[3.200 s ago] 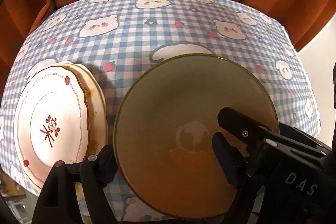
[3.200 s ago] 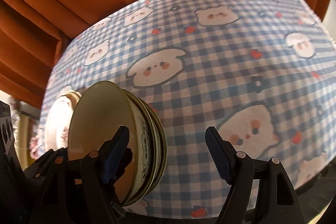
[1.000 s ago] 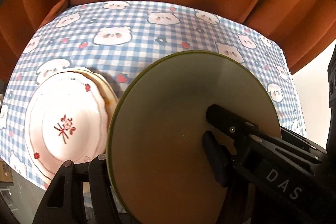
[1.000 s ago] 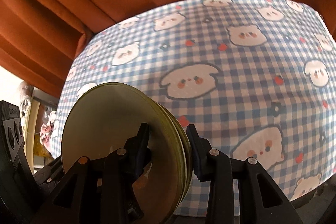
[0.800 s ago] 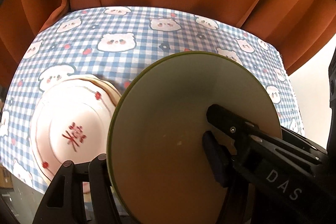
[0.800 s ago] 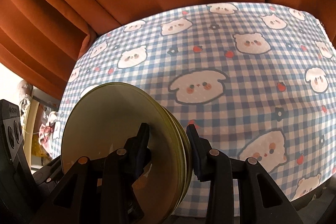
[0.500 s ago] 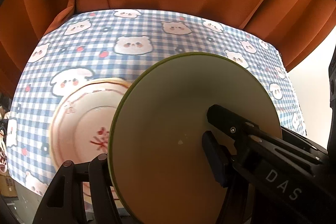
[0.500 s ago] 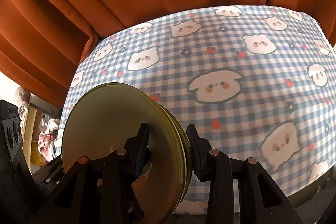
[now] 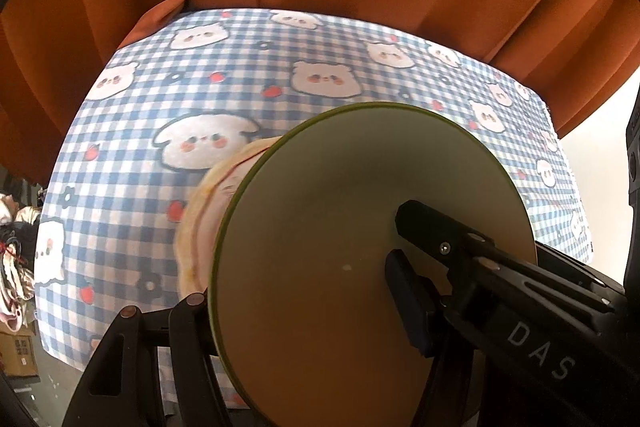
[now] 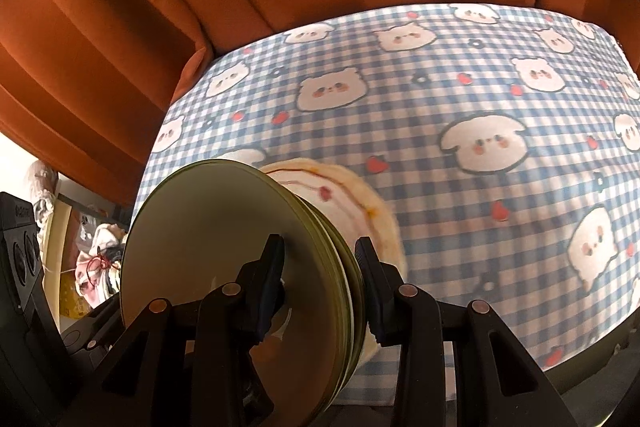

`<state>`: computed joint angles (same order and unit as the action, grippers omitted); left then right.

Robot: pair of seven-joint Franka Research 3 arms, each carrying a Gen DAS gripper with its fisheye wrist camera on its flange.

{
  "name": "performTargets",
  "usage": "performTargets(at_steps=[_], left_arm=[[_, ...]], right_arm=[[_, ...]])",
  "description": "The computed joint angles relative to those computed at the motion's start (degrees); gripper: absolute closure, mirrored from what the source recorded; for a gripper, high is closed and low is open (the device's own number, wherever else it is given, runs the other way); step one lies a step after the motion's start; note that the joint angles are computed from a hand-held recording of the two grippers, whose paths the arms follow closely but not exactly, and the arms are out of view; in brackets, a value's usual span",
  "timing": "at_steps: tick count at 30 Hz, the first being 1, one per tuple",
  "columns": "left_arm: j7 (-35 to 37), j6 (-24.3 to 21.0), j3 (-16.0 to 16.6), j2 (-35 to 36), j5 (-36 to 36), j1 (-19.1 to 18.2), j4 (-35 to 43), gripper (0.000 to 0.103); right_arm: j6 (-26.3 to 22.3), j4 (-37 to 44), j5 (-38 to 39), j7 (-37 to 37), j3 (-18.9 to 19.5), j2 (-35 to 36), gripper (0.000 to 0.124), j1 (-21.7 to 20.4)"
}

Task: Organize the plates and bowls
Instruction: 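Lower the nested bowls onto the top plate with both tools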

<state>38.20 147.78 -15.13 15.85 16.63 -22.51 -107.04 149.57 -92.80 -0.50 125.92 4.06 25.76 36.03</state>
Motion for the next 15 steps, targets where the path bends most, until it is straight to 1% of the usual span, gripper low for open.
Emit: performTargets(at_steps=[9, 15], left_arm=[[4.9, 0.01, -0.45, -1.1, -4.8, 3.09, -3.13, 0.038], [8.91, -0.96, -0.98, 1.09, -7.59, 3.92, -1.03, 0.038]], right_arm=[[-3.85, 8.25, 1.73, -0.02, 0.58, 6.3, 0.084, 1.45], [-5.61, 10.78, 1.89, 1.02, -0.18, 8.28, 0.084, 1.95]])
